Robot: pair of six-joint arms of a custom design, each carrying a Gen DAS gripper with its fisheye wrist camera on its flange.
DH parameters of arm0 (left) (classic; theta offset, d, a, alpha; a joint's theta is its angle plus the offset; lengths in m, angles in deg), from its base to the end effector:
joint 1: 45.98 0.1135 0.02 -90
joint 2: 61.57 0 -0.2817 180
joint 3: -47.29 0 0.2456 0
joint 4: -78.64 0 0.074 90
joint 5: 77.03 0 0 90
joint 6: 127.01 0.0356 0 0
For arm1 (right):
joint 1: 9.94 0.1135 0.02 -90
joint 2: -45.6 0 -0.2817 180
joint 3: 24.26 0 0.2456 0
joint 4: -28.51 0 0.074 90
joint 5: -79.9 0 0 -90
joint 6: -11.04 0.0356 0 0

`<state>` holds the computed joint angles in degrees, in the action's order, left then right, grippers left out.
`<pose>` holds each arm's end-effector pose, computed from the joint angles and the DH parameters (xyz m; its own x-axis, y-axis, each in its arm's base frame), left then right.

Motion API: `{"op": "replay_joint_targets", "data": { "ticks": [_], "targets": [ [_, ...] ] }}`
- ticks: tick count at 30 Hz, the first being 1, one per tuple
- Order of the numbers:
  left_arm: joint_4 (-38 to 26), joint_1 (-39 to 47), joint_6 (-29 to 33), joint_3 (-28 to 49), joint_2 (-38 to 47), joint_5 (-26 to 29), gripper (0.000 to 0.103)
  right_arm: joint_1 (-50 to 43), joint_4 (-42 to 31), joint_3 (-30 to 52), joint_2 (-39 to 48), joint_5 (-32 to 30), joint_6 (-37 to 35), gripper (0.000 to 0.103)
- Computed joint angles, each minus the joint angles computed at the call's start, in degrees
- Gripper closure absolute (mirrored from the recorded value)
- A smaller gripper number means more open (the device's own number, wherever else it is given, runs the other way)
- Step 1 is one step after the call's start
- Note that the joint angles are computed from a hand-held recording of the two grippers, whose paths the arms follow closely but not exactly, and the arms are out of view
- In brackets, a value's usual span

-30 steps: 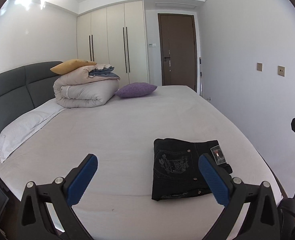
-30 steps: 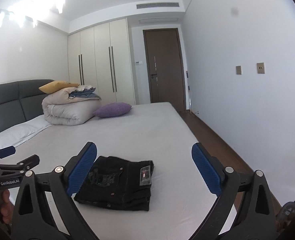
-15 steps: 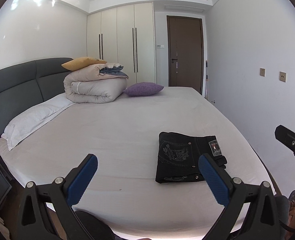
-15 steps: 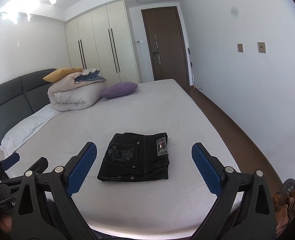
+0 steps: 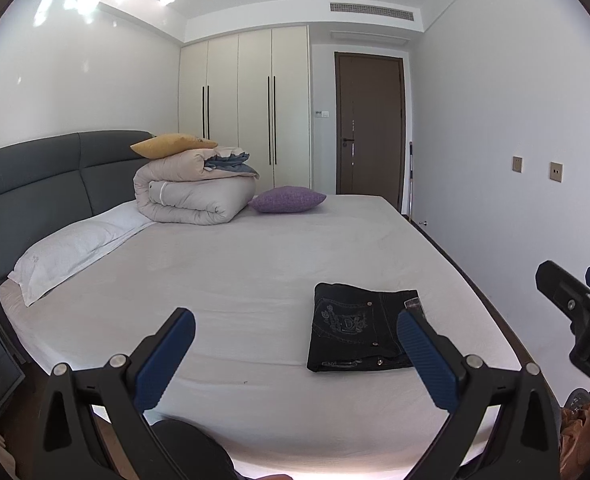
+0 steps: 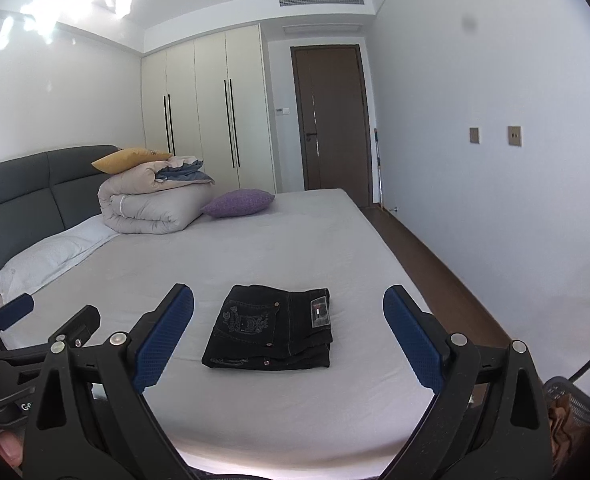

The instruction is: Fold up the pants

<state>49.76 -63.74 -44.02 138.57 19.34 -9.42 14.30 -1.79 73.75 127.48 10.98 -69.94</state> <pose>0.3074 -0.0842 0.4019 -0.2925 -0.0248 -0.9559 -0.0984 0.9951 0.0043 0.2971 0.1197 0.4344 -0.2307 0.0566 -0.9714 -0.0293 0.9975 0.0651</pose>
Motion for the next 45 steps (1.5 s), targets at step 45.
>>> {"op": "replay_joint_targets", "data": {
  "ticks": [45],
  "targets": [
    [-2.0,0.0,-1.6,1.7,1.2,-1.6,0.0,-3.2,-2.6,1.1,6.0,-3.4,0.3,0.006]
  ]
}}
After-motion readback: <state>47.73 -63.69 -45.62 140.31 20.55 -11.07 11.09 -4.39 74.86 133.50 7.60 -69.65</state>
